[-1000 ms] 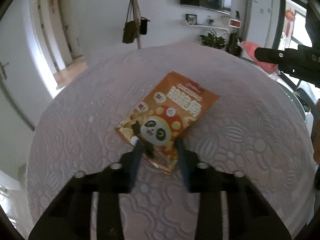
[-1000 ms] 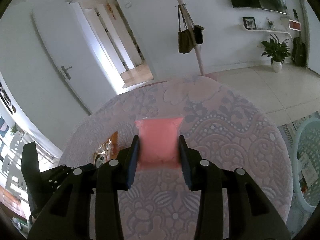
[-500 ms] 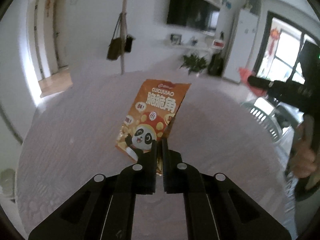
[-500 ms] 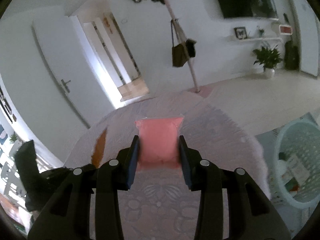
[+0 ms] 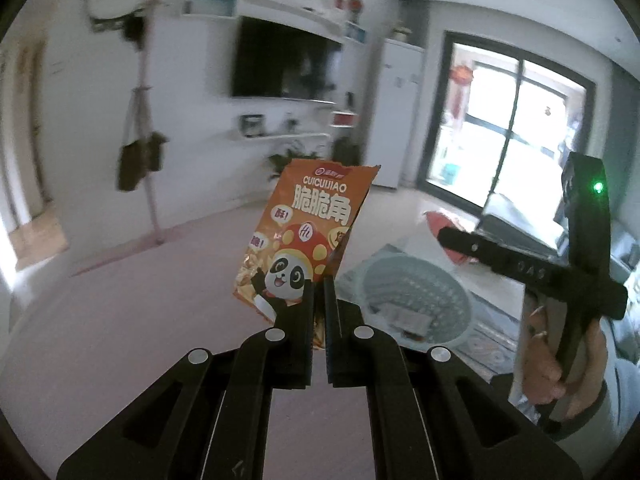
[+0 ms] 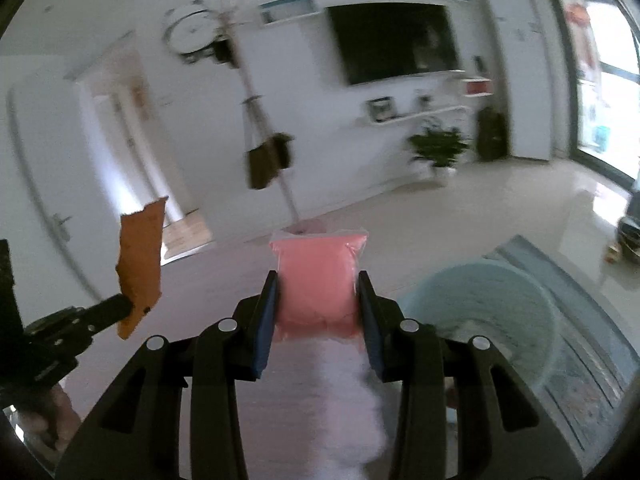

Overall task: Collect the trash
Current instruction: 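Carry the snack bag and pink packet over the blue basket and open both tools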

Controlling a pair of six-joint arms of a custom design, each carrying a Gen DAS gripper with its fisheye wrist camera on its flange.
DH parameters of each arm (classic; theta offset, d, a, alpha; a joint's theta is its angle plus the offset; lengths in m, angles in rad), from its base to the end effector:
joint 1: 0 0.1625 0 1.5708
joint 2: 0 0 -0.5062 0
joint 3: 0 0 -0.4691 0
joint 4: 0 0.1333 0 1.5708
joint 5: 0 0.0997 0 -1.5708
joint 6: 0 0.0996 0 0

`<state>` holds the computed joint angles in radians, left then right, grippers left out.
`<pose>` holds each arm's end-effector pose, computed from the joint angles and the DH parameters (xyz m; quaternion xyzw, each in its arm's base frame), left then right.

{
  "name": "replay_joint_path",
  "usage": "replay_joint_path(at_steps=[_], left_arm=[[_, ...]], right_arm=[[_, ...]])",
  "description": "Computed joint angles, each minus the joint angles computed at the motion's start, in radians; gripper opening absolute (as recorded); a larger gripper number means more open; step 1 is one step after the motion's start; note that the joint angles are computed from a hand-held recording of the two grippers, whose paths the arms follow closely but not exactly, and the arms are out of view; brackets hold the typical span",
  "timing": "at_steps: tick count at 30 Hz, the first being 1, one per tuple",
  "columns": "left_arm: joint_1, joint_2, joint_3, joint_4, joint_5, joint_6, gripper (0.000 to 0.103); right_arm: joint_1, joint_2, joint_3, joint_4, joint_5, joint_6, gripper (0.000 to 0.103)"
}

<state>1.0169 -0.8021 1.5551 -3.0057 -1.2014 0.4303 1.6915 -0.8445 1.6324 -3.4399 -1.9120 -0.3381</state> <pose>-0.2927 -0.7950 0.1963 0.3836 0.8455 -0.3388 0.1524 0.1952 -0.7789 0.2523 0.1071 -0.8427 0.4884 0.1997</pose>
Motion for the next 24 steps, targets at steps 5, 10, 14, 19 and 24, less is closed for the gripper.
replay_joint_path(at_steps=[5,10,14,19,24], left_arm=[[-0.006,0.115,-0.125,0.112,-0.100,-0.025,0.003],[0.001,0.235,-0.250,0.252,-0.151,-0.048,0.003],[0.018,0.319,-0.353,0.377,-0.183,-0.094,0.003],[0.038,0.383,-0.439,0.468,-0.180,-0.115,0.005],[0.048,0.398,-0.475,0.499,-0.184,-0.130,0.041]], right_arm=[[-0.050,-0.015,-0.010,0.005,-0.119,0.069,0.035],[-0.103,-0.008,-0.030,0.061,-0.200,0.163,0.035],[-0.145,0.003,-0.058,0.145,-0.230,0.246,0.036],[-0.180,0.013,-0.077,0.188,-0.246,0.297,0.039],[-0.196,0.007,-0.066,0.176,-0.253,0.288,0.063]])
